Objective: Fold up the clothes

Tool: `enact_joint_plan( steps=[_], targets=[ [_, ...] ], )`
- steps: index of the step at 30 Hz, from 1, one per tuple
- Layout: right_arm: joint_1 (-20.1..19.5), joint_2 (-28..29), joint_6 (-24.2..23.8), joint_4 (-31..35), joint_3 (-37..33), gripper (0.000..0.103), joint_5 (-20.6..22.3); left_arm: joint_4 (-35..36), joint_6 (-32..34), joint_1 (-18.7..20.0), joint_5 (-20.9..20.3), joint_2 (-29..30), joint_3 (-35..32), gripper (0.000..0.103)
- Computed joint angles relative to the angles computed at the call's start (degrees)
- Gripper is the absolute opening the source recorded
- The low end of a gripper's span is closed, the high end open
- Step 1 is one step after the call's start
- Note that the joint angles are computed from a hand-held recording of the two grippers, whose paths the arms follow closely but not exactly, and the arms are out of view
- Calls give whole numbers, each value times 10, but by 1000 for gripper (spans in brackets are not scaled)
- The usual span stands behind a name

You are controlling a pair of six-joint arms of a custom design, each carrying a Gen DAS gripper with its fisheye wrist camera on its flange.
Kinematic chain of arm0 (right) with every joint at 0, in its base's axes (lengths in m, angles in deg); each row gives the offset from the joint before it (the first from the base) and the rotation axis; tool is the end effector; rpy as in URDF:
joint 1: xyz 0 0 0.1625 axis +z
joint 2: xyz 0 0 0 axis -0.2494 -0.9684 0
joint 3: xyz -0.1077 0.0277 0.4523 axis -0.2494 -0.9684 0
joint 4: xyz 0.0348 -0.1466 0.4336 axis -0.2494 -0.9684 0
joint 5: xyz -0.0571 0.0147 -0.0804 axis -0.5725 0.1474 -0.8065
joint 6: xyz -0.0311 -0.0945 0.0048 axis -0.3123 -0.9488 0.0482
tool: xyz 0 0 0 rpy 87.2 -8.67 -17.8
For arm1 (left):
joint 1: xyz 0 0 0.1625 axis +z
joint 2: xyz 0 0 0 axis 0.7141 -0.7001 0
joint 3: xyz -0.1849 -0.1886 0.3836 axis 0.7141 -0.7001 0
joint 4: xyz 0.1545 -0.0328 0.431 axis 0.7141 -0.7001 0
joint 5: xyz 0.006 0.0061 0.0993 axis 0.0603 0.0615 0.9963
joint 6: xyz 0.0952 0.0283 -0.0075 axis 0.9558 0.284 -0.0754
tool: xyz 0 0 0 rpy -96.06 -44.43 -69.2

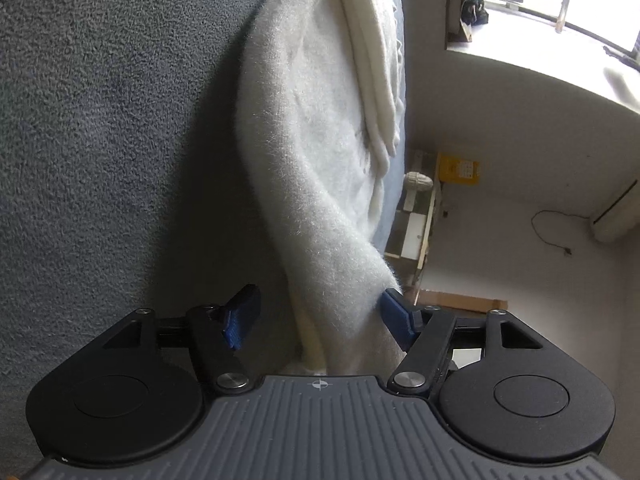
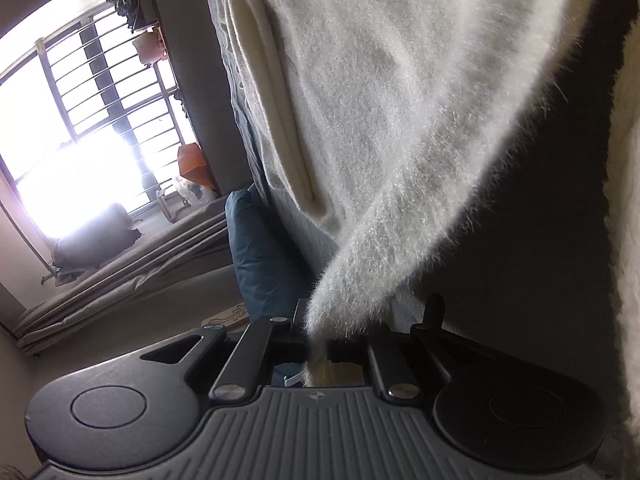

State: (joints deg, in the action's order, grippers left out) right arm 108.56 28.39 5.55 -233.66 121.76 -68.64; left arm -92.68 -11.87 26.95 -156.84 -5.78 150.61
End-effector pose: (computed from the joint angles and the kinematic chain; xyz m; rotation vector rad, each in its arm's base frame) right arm 0.2283 -0.7060 0.1382 0.8373 2.3494 -0.3243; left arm -0.0873 -0.6877 0.2622 0.7468 -2.4184 0.7299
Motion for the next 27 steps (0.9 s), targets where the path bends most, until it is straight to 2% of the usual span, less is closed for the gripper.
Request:
enact_joint_plan(
  steps=[4, 7, 9, 12, 16, 17, 20, 21, 24, 25, 27],
  targets=[
    [1, 1, -21, 36, -10, 8, 0, -39, -7, -1, -3, 9, 0, 67],
    [5, 0, -52, 83, -21, 8, -11, -27, 1, -2, -1, 9, -2, 67],
    [9, -2, -80, 115, -32, 8, -23, -13, 2, -1, -10, 10, -5, 63],
    [25, -8, -183, 219, -70, 10, -63, 23, 13, -1, -15, 11, -13, 54],
    [55, -13, -363, 413, -152, 35, -152, 71, 31, -4, -4, 11, -25, 43],
    [55, -19, -387, 432, -164, 40, -154, 80, 36, -5, 2, 10, -27, 41],
    [49, -37, -439, 453, -188, 52, -138, 104, 49, -10, 21, 6, -31, 38],
    [43, -47, -444, 437, -189, 53, -141, 111, 53, -12, 28, 5, -32, 38],
    [16, -67, -386, 334, -183, 55, -180, 130, 60, -17, 45, 3, -35, 35],
    [7, -70, -369, 304, -180, 55, -206, 136, 62, -19, 50, 2, -37, 35],
    [-2, -68, -363, 274, -185, 56, -290, 161, 67, -17, 56, 1, -50, 35]
  ],
)
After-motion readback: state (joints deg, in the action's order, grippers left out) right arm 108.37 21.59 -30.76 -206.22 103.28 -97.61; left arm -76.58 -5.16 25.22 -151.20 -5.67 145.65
